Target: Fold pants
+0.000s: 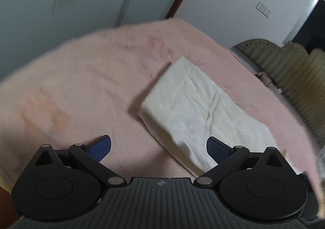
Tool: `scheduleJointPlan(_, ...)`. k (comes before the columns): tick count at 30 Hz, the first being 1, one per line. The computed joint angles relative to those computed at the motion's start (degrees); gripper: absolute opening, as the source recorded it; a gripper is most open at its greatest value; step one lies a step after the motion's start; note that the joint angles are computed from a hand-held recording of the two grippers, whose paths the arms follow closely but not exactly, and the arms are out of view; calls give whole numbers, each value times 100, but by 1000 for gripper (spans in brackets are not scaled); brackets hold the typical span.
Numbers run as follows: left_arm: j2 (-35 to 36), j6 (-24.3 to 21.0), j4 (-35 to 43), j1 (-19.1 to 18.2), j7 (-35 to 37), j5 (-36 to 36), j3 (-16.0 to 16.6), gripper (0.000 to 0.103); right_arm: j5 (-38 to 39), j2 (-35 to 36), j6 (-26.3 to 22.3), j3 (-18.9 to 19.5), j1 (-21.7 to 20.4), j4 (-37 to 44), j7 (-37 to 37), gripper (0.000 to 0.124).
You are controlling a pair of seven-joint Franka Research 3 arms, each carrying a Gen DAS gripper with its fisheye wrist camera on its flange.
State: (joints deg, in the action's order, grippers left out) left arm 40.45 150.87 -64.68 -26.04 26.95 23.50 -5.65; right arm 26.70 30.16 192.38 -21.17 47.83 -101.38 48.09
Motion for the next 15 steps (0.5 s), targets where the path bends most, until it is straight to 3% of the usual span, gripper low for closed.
scheduleJointPlan(2,23,258,-98,168,22,-269,-184,102,29,331,-165,-561,472,249,-19,98)
scheduleJointPlan(6,309,444,211,247,105,-549,-282,102,-8,853,-134,-1067,826,695,82,98)
scheduleJointPlan(9,578,540,556,222,119,-715,-280,102,162,1429,-158,-1656,1170,1146,333,98)
scheduleJointPlan(13,1107,836,1200,264,320,-1040,-448,102,403,2202,-260,-2394,1434,1772,866,99)
scheduleJointPlan(15,1516,981,1696,313,519,-1303,-638,102,404,2286,-291,-2488,1412,1884,1150,99)
